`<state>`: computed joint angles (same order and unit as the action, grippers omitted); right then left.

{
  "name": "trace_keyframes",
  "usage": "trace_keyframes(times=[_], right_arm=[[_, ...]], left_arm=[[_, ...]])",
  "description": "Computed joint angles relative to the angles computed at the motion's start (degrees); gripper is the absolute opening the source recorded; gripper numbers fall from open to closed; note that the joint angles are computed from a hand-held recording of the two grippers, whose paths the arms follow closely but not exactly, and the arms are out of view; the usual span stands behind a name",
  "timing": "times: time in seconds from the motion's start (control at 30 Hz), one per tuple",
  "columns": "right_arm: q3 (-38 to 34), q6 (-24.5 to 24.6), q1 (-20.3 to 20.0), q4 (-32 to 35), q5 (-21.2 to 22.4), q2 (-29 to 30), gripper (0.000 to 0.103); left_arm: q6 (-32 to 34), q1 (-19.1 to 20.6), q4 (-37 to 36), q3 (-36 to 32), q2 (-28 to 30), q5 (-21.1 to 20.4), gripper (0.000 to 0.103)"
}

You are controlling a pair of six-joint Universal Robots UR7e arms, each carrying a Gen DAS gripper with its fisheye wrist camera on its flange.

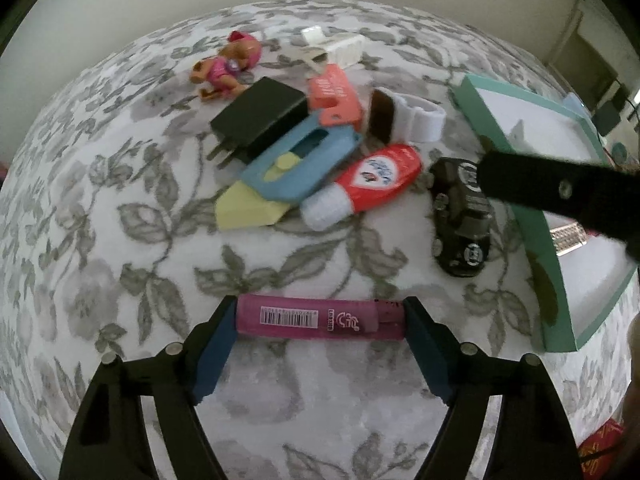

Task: Organize rigid objects
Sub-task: 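Grasp the pink lighter with the left gripper, then grasp the black toy car with the right gripper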

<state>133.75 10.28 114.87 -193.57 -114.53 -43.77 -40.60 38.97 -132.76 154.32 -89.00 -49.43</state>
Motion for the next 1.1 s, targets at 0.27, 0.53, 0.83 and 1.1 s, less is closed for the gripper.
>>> trace_keyframes(times=[0.27,0.53,0.83,1.1], right_arm=[[-1.9,-0.5,-0.5,2.4,-0.6,2.6,0.059],[-4.4,-1.0,-0.3,4.9,-2.5,5.6,0.055],[-7.2,-3.1,2.0,6.8,-8.7,8.4,0.053],[-7.8,-4.6,2.9,6.1,-11.4,9.4,0.044]], left_arm=[[-2.4,3.9,6.1,-1.0,-7.4,3.1,0.082],[-1.6,7.0,5.6,-1.7,-9.1,6.0,0.082],[2.1,9.8,-1.3,-1.6,-6.3,9.2,0.083],[1.9,10.4,-2.9,-1.7,-5.0,9.5,0.082]])
